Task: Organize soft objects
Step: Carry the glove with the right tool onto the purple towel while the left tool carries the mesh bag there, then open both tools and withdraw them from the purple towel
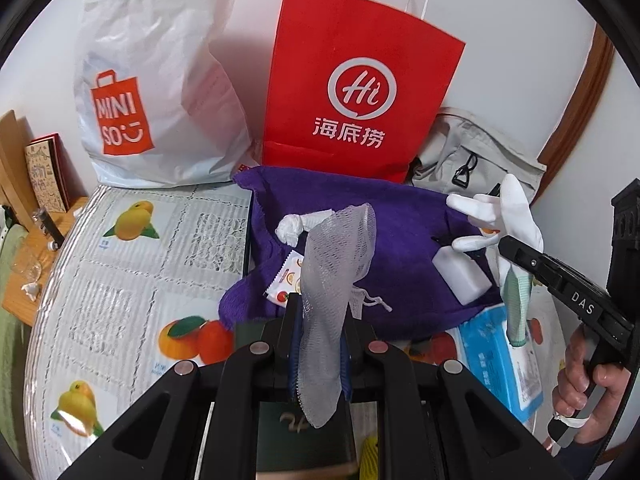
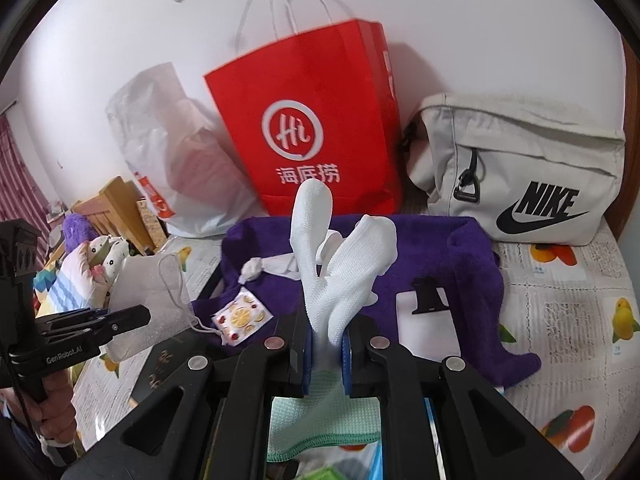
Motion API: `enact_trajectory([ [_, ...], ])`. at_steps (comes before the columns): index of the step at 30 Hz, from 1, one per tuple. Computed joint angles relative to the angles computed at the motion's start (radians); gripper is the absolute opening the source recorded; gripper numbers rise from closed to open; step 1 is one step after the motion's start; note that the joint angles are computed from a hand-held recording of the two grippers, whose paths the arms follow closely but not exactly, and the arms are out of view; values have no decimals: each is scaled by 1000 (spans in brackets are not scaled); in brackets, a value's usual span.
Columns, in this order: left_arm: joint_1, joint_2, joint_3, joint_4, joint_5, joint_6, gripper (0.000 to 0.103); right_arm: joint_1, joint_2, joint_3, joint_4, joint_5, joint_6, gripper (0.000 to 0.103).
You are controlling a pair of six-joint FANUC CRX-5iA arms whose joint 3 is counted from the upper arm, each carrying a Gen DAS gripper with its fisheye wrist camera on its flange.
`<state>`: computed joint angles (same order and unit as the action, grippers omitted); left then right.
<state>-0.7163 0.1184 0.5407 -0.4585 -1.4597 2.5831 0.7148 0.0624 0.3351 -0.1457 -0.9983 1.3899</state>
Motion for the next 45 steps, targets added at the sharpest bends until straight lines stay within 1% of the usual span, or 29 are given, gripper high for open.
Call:
enact_trajectory([
  [3,23,7,-6,22,16,-15,16,-8,35,27,2,-8,-11,12],
  [9,79,30,-12,81,60,-54,16,-16,115,102,4,-55,-54,12],
  [14,119,59,-5,138,91,-110,16,7,166,129,80,-71,-94,12],
  [18,141,81,-6,178,120,-158,16,15,201,152,106,-94,-104,12],
  [25,182,125,-11,246,124,-207,16,12,244,183,108,-147,-119,13],
  [31,196,146,-8,266,128,-233,17,8,260,183,112,-143,-128,14],
  [32,197,148,-8,271,129,-240,19,4,259,183,102,-141,-128,15],
  [33,198,150,-7,272,127,-243,25,0,257,183,91,-137,-129,20],
  [34,198,151,-6,272,124,-243,27,-1,255,182,91,-135,-131,25],
  [36,196,148,-7,267,125,-250,29,1,246,168,108,-116,-144,56],
  [37,194,147,-6,263,124,-253,31,6,230,143,128,-85,-158,60],
  [38,191,147,-1,256,117,-249,39,7,217,126,134,-62,-159,64],
  [39,190,146,3,250,109,-245,47,6,212,128,126,-61,-149,65],
  [42,180,138,14,220,84,-233,57,0,208,146,100,-75,-126,65],
  [44,172,135,27,202,58,-226,63,0,193,137,97,-67,-125,65],
  [45,167,134,35,191,45,-225,63,-1,184,132,91,-65,-122,65],
])
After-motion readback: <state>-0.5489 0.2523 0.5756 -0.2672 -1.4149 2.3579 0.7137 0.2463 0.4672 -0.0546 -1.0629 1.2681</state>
